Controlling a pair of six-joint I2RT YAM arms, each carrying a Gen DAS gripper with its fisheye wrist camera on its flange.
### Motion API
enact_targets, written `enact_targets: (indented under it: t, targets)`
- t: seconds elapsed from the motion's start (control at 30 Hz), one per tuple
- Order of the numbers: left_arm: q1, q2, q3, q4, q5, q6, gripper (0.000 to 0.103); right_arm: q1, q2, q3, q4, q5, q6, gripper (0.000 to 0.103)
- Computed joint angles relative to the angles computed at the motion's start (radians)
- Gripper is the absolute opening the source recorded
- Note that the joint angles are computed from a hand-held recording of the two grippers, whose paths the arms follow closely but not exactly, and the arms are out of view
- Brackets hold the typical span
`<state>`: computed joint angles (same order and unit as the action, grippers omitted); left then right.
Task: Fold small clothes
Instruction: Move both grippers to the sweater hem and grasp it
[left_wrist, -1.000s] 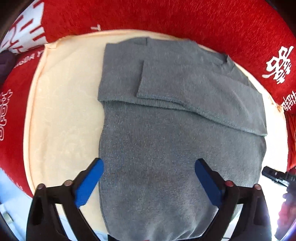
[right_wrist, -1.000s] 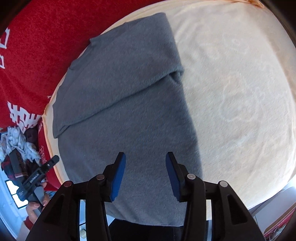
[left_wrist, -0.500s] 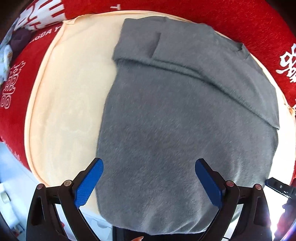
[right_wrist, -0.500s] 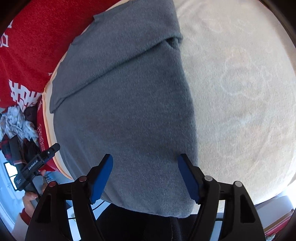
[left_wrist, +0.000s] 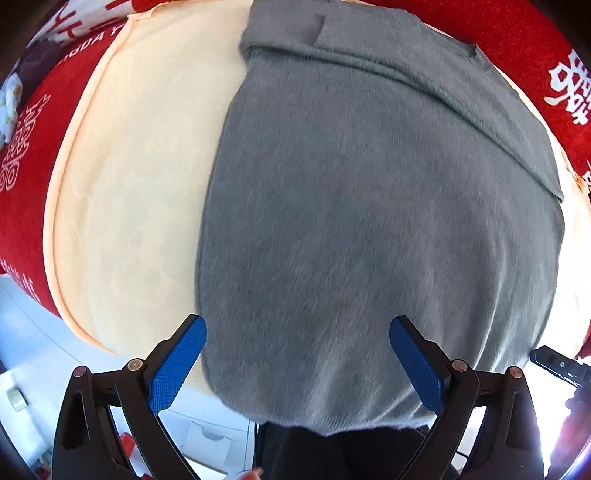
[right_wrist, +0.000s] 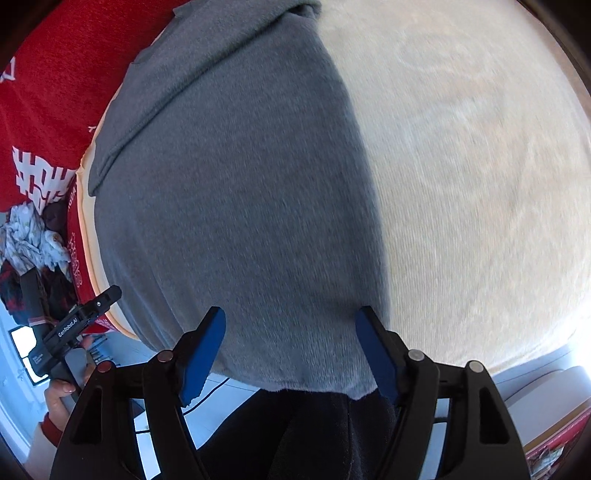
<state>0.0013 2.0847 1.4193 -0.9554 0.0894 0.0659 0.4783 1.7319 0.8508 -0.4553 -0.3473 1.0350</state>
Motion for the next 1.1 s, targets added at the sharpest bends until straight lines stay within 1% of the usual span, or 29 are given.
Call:
enact_targets:
  t: [0.1,0.2,0.3,0.33,0.4,0.43,0.5,0.6,0.73,0.77,0.8,0.83,0.87,0.9,0.93,0.97,1.0,1.03,1.1]
  targets:
    - [0.042,-0.062,-0.098,0.03,-0.001,0.036,0.1,0.049,-0.038,-0.051,0.015,0.028,0.056,0.076]
    - [0.098,-0.081,-0.164,0.032,0.045,0.085,0.1,0.091,-0.073,-0.115,0.038,0.044,0.093,0.076]
    - [0.127,-0.084,-0.226,0.06,0.06,0.108,0.1,0.128,-0.079,-0.175,0.081,0.049,0.133,0.076]
    - [0.136,-0.085,-0.252,0.075,0.063,0.118,0.1,0.142,-0.077,-0.201,0.107,0.049,0.145,0.076]
    - [0.187,-0.094,-0.318,0.097,0.084,0.174,0.1,0.16,-0.063,-0.226,0.146,0.044,0.155,0.076]
    - [0.195,-0.073,-0.312,0.1,0.094,0.184,0.1,0.171,-0.05,-0.243,0.177,0.039,0.156,0.076]
    - [0.214,-0.067,-0.355,0.124,0.123,0.211,0.1,0.184,-0.025,-0.265,0.23,0.029,0.149,0.076]
    - [0.238,-0.054,-0.401,0.157,0.143,0.252,0.1,0.196,0.018,-0.286,0.309,0.008,0.145,0.077]
    - [0.253,-0.026,-0.446,0.211,0.177,0.248,0.1,0.205,0.055,-0.334,0.432,-0.031,0.148,0.077]
    - [0.274,-0.022,-0.455,0.22,0.18,0.265,0.099,0.209,0.058,-0.347,0.458,-0.036,0.158,0.075]
    - [0.304,-0.007,-0.449,0.223,0.175,0.297,0.098,0.212,0.051,-0.373,0.491,-0.041,0.173,0.066]
    - [0.317,-0.016,-0.456,0.222,0.177,0.313,0.094,0.213,0.051,-0.39,0.535,-0.049,0.203,0.058]
    - [0.349,-0.02,-0.499,0.254,0.17,0.344,0.086,0.214,0.045,-0.4,0.556,-0.051,0.226,0.039]
    - [0.355,-0.03,-0.492,0.227,0.176,0.35,0.074,0.216,0.018,-0.416,0.555,-0.047,0.24,0.021]
    - [0.379,-0.027,-0.48,0.196,0.19,0.37,0.067,0.227,-0.001,-0.423,0.559,-0.037,0.26,0.009]
    - [0.401,-0.048,-0.489,0.167,0.197,0.39,0.049,0.233,-0.032,-0.435,0.564,-0.027,0.278,0.006]
    - [0.435,-0.039,-0.464,0.116,0.22,0.422,0.027,0.261,-0.061,-0.444,0.593,-0.009,0.33,0.006]
    - [0.473,-0.032,-0.417,0.046,0.232,0.461,0.015,0.259,-0.104,-0.465,0.619,-0.008,0.354,0.006]
    - [0.519,-0.019,-0.331,-0.08,0.275,0.514,0.013,0.247,-0.221,-0.49,0.62,0.002,0.383,0.006]
